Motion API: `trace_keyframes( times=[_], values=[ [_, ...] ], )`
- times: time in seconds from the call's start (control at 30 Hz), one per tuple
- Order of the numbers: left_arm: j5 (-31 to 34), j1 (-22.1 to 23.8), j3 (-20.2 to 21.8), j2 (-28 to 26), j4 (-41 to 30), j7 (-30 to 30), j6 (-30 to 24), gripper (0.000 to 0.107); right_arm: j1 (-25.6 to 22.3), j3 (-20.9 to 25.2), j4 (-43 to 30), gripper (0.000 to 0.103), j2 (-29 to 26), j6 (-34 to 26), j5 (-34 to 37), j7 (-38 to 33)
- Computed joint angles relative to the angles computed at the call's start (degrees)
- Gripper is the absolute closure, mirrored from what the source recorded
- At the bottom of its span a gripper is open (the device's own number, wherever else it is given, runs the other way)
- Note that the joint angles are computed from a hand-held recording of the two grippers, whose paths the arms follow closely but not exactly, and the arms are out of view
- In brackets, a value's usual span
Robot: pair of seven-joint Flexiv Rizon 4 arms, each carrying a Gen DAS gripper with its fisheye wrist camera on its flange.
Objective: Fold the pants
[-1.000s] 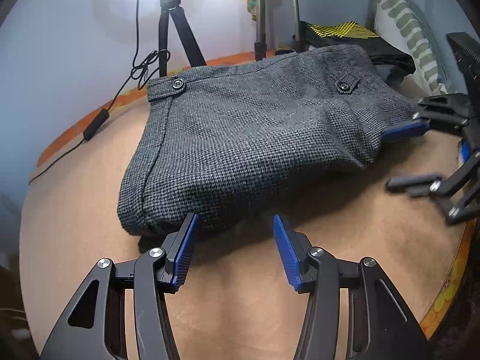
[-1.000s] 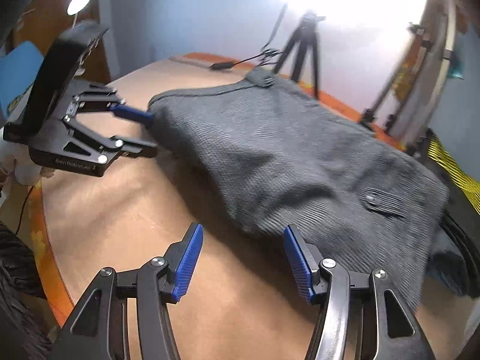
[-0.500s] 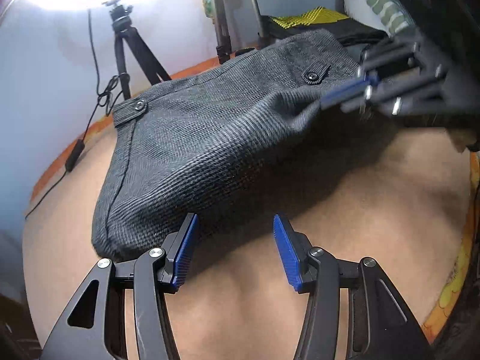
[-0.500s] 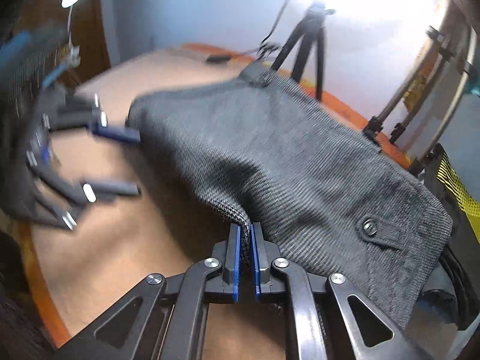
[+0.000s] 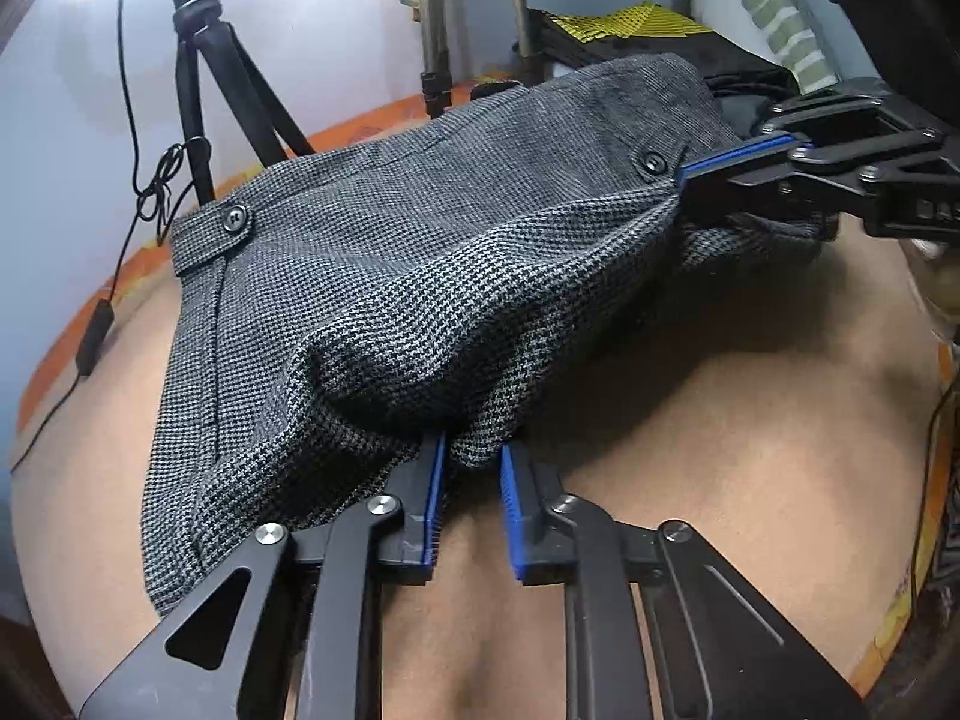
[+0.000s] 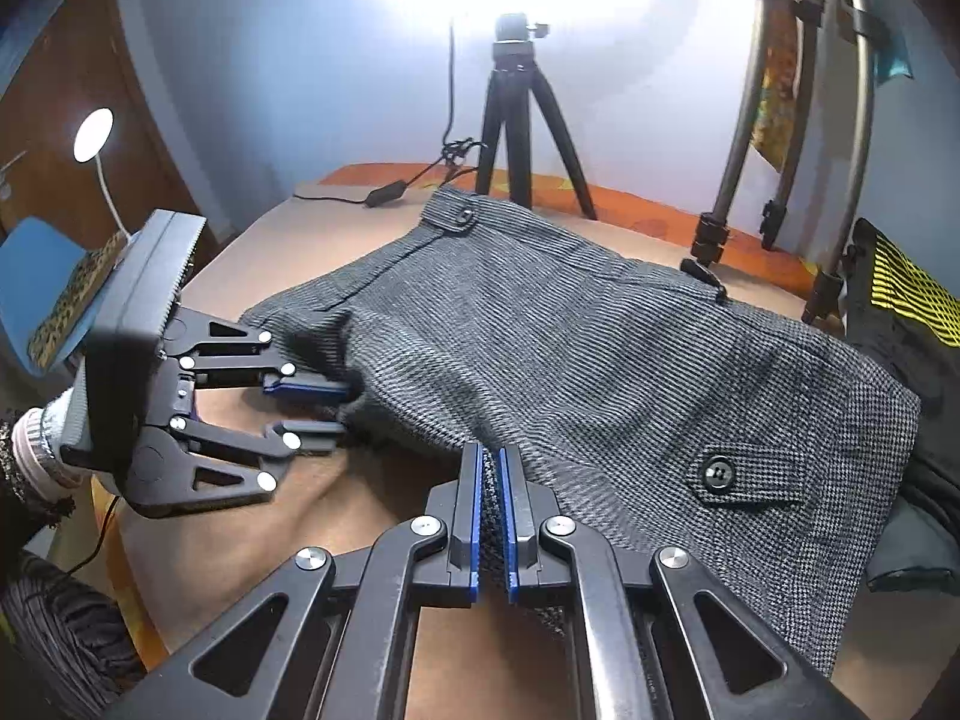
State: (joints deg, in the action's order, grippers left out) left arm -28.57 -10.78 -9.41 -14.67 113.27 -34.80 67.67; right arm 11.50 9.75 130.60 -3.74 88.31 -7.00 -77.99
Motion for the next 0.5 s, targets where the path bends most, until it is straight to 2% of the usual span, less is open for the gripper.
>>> trace_keyframes(
  times=[0.07,0.17,0.23,0.3,0.33,0.5],
  values=[
    [0.99,0.02,0.43,0.59,0.26,0.47,-0.52,0.094,0.0,-0.38,0.27,0.099,0.07,-0.1,-0.68,0.69],
    [-1.17,0.54,0.37,2.4,1.59,1.6,-2.42,0.096,0.11,-0.75,0.65,0.098,-0.09,0.17,-2.05,1.17],
    [-2.64,0.94,0.88,4.29,2.52,2.76,-5.21,0.097,0.49,-2.22,2.02,0.093,0.3,1.13,-6.59,4.09],
    [-2.86,0.6,1.85,6.63,3.77,3.55,-7.63,0.097,0.43,-2.94,3.14,0.082,0.6,1.87,-10.25,5.89],
    [-2.65,0.62,2.6,8.54,4.66,4.69,-9.88,0.097,0.41,-3.65,4.08,0.082,1.06,2.4,-13.22,7.69],
    [0.77,0.67,5.82,11.96,5.41,2.48,-17.25,0.097,-2.0,-4.22,7.91,0.069,3.46,4.6,-25.43,15.0]
  ],
)
